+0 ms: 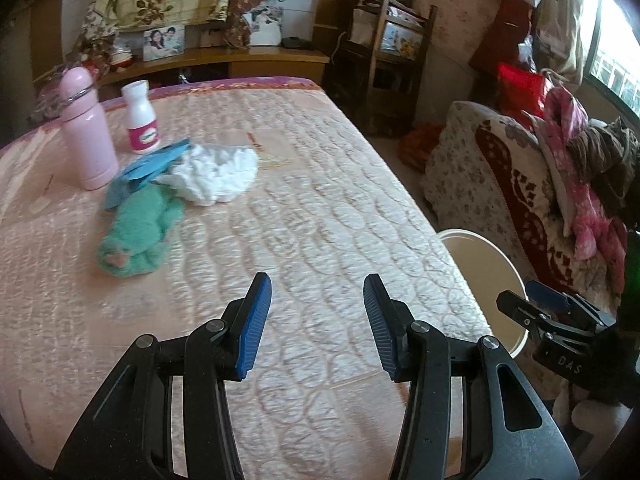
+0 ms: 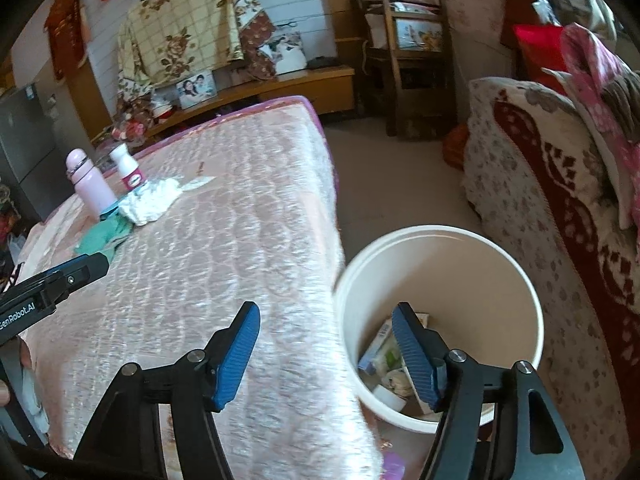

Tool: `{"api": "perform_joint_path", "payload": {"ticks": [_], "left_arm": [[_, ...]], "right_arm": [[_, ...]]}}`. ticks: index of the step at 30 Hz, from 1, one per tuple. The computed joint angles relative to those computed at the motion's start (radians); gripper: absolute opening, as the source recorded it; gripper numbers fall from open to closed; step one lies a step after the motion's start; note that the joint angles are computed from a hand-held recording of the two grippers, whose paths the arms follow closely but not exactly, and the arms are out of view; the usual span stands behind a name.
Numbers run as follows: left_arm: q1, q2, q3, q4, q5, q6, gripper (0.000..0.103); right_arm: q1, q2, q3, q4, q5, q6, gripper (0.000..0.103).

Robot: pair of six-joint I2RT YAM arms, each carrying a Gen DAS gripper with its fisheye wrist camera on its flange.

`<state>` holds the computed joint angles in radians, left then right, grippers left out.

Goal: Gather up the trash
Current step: 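Move both open tools back over the items on the bed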

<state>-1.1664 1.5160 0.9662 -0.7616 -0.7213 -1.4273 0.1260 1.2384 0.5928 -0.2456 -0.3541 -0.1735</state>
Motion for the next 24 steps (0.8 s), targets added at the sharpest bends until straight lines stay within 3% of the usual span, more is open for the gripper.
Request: {"api": "perform_joint_path", "payload": {"ticks": [14,24], "left_arm": [[-0.092,-0.173,-0.167,-0.165,-0.013,-0.239,0.046],[-0.124,-0.323,-0.293,-0.261,0.006,-0.394,0.046]], "right_arm": [[0.242,-0.006,-0.005,0.021,0.092,0.099,0.068],[0.329,0.044,0.010,0.041,0.124,0.131,0.072]]}}
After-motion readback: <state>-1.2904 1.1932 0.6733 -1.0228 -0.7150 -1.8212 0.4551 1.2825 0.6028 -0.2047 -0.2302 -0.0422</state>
